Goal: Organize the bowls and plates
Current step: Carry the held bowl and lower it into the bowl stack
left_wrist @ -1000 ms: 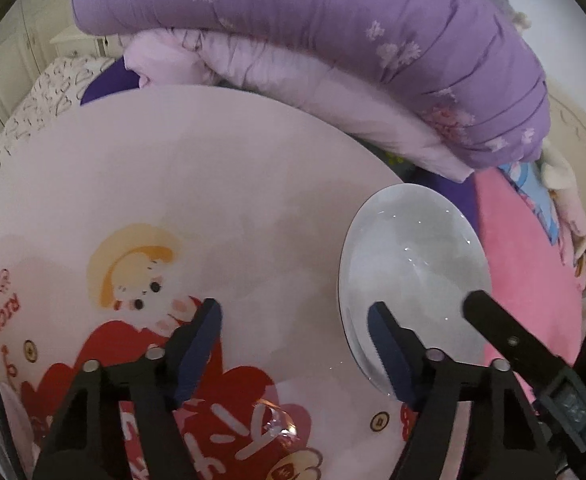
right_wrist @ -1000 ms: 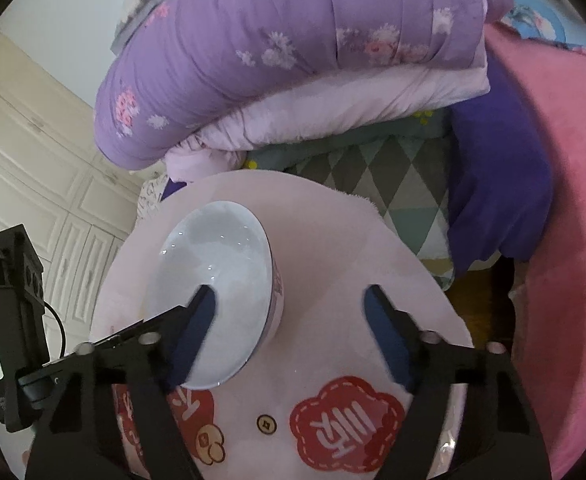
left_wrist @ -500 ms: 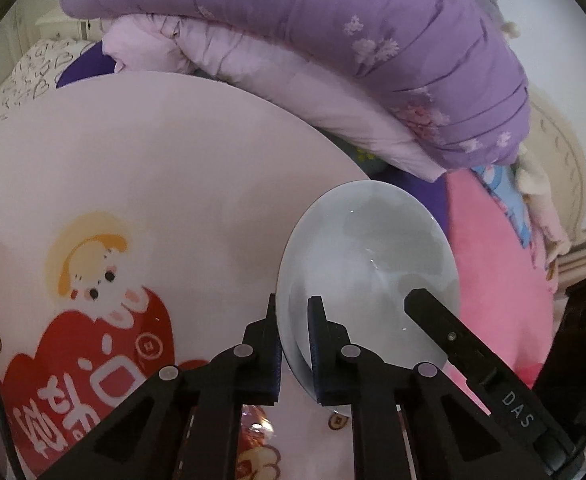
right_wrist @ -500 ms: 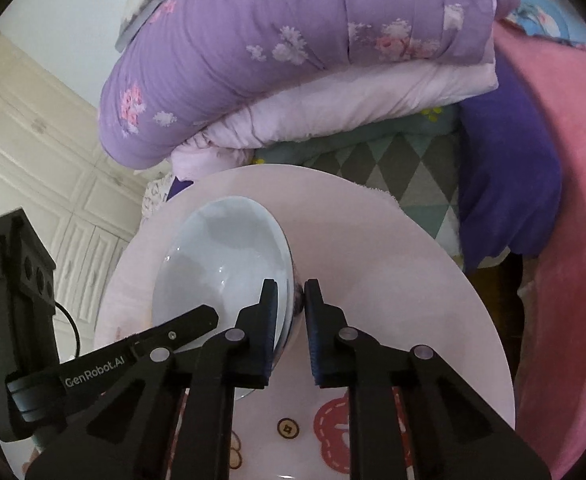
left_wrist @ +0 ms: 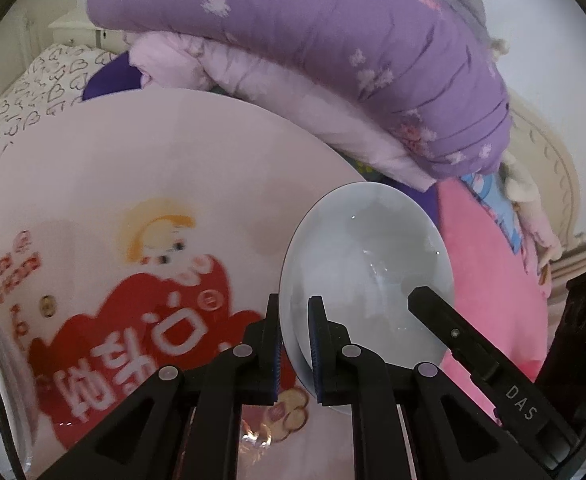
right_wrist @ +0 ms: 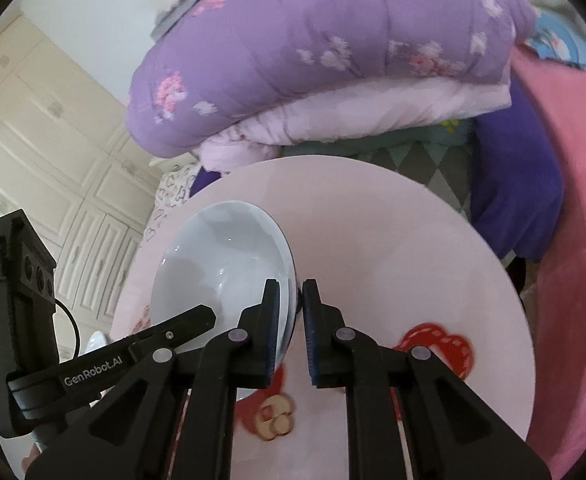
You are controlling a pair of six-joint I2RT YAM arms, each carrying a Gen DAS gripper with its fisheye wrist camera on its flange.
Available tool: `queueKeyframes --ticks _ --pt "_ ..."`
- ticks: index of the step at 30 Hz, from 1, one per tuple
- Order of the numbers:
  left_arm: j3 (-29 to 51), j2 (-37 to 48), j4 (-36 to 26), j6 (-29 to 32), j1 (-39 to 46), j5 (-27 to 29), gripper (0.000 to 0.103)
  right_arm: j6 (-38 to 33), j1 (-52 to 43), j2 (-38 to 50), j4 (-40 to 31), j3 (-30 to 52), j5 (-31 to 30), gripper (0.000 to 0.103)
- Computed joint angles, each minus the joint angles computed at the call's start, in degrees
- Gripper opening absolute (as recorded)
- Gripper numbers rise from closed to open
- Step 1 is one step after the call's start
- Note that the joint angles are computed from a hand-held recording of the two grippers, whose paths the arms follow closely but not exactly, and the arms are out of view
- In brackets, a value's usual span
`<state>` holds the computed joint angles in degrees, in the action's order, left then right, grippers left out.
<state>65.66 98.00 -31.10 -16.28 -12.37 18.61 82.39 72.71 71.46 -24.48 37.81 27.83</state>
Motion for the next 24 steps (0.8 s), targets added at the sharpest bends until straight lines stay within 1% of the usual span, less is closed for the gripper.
queueKeyframes --ticks 6,9,12,17,21,24 --pt "-5.7 -11.7 -4.7 4.6 8.1 2.5 0.008 -1.0 4.6 7.9 -3.3 11.3 2.4 0.012" --pt "-7.4 -17.6 -9.0 8.2 13.8 4.2 0.008 -2.9 6.1 12.7 -4.6 18.1 3.0 0.012" --pt "-8.0 -22.6 -14.4 12.6 20.6 6.9 0.009 -4.9 7.4 18.1 -6.2 25.7 3.3 0.012" --pt "-6.5 -28.0 -25.6 24.4 35.5 12.8 0.009 -8.3 8.8 25.2 -7.5 35.6 2.5 0.012" --pt "-4.0 -29.3 -34.5 35.7 47.5 16.0 0.008 -10.7 9.6 30.9 -8.6 43.0 1.5 0.012" --pt "-2.2 -29.3 -40.3 43.8 55.7 17.2 0.008 -12.5 9.9 34.9 -8.8 47.7 0.2 0.012"
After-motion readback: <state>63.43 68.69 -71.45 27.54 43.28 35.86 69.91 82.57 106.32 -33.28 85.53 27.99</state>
